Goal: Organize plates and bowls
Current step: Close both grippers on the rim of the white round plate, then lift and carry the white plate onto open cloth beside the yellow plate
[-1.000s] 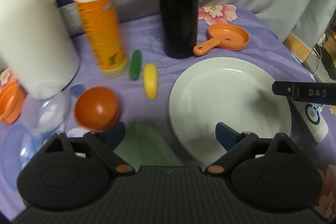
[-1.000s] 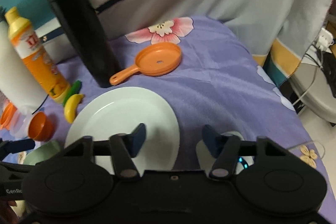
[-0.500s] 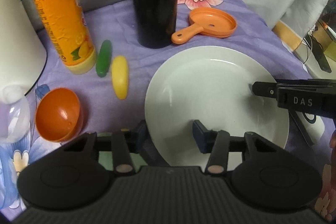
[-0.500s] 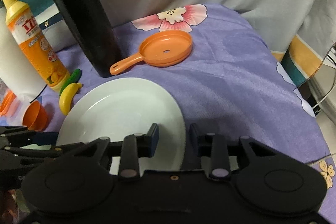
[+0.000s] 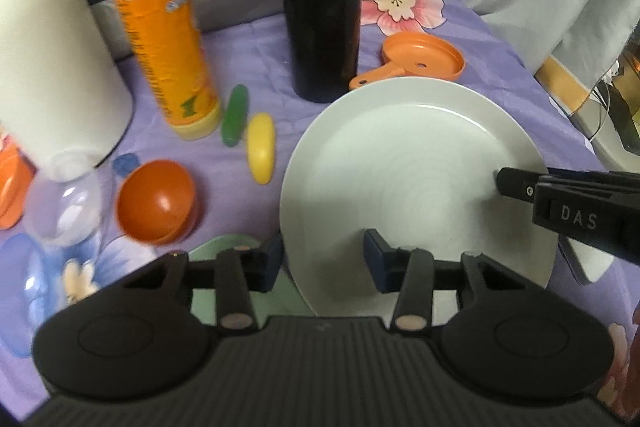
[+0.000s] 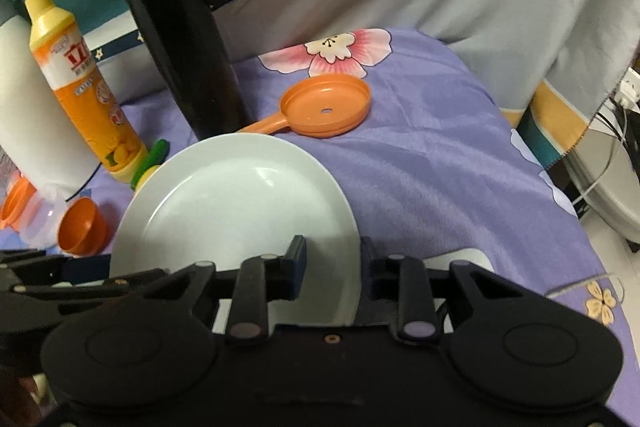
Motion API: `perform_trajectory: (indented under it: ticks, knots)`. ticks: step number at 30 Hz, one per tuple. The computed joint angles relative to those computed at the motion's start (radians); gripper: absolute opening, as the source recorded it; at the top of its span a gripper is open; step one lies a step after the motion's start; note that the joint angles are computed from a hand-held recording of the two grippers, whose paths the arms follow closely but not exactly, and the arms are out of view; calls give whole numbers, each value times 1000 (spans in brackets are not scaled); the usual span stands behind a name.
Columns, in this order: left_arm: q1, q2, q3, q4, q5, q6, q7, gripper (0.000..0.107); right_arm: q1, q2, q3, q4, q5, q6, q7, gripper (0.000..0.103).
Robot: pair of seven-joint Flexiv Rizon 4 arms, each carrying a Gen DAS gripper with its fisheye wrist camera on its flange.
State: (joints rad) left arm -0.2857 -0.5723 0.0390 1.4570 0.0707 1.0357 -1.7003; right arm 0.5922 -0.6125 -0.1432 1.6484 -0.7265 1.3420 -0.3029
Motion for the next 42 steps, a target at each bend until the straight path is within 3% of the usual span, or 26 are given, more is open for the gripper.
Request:
perform_trajectory:
  ticks: [7, 18, 24, 32, 38, 42]
  knots:
    - [-9, 153, 21, 143, 43, -16, -61, 43, 35, 101, 13, 86, -46, -7, 52, 28]
    - [70, 454, 18, 432, 124, -44, -153, 43, 42, 199, 198, 151, -15, -61, 42, 28]
    - [156, 620, 14, 610, 141, -46, -163, 43, 86, 187, 292, 111, 97, -112, -30, 28]
    - [277, 803, 41, 814, 79, -30, -111, 43, 174, 127, 347, -21, 190, -230, -160, 28]
    - [341, 888, 74, 933, 17, -11, -22, 43, 247, 69, 370, -122, 245, -348, -246, 28]
    - [367, 895, 76, 974, -21, 15, 42, 43, 287, 37, 369, -179, 271, -427, -279, 28]
